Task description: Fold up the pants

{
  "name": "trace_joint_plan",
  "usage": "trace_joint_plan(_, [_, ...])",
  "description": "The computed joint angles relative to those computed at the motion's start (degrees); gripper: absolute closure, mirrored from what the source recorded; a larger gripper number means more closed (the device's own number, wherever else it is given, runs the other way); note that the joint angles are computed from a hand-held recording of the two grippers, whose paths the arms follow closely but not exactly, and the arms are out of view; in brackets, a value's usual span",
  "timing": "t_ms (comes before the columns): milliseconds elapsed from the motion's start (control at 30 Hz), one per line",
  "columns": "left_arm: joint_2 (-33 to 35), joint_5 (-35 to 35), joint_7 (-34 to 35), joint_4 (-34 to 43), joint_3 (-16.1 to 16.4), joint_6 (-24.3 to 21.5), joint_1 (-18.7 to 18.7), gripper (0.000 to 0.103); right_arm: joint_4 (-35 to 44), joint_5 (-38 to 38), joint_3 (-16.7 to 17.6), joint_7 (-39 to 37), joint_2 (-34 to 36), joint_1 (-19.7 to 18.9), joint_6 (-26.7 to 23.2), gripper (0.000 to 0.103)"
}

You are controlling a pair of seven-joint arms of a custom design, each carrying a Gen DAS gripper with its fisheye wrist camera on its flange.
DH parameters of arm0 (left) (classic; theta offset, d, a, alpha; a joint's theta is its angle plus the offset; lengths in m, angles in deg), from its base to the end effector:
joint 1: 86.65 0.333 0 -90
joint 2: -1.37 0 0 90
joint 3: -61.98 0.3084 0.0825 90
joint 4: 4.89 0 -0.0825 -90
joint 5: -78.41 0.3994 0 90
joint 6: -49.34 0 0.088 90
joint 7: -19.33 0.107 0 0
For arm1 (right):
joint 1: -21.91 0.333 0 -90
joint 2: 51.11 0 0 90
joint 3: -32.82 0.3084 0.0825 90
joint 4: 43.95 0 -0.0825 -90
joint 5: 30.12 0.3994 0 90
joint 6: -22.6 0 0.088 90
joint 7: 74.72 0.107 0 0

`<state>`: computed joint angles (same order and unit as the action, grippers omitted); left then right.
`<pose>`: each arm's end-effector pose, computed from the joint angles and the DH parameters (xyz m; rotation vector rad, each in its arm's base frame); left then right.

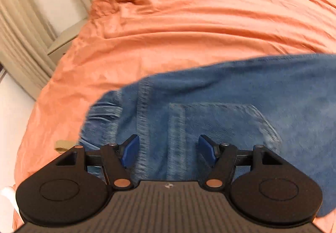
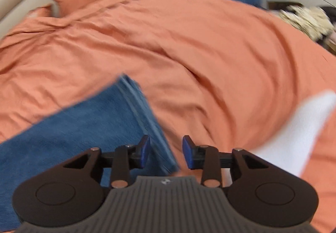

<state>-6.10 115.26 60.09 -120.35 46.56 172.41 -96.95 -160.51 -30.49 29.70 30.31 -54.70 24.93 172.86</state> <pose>0.5159 -0.2270 0.5302 -1.8639 1.6563 -0.2086 0.5978 -0.0015 0.5342 -1.5693 2.0426 -0.5311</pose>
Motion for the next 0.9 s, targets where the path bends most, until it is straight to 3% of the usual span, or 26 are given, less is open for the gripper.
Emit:
trace_joint_plan(167, [-2.0, 2.4, -7.6, -1.4, 0.7, 0.6, 1.8, 0.027, 9.5, 4.5, 1.1, -5.7, 8.4, 0.8, 3.1, 0.07])
trace_joint_plan(367, [-5.2, 1.0, -11.3, -4.2, 1.5, 5.3, 4.9, 0.027, 22.7, -3.4, 1.4, -1.2, 19.6, 1.3, -1.8, 0.068])
trace_joint_plan(467, [-6.4, -0.9, -10.9, -5.8, 2.2, 8.5, 6.6, 0.024, 23.8, -1.4, 2.8, -2.5, 21.1, 0.0, -2.1, 0.096])
trace_joint_plan(600, [-8.6, -4.5, -11.7, -9.5, 3.1, 15.5, 9.5, 0.02, 21.7, -5.0, 2.3, -3.7, 20.3, 1.0, 0.2, 0.097])
trace_joint_plan(733, [-8.2, -6.8, -12.9, -10.9, 3.4, 18.0, 12.4, 0.017, 22.0, -11.7, 0.5, 0.8, 20.8, 3.2, -0.8, 0.097])
trace_joint_plan(800, [-7.8, -12.7, -10.6, -12.3, 5.4, 21.7, 12.4, 0.018, 22.8, -14.7, -0.1, 3.4, 21.2, 4.2, -2.2, 0.097])
trace_joint_plan(900, [-7.5, -20.2, -7.4, -15.1, 7.0, 29.5, 13.0, 0.032, 24.9, -18.5, -0.6, 6.3, 22.2, 5.4, -5.4, 0.097])
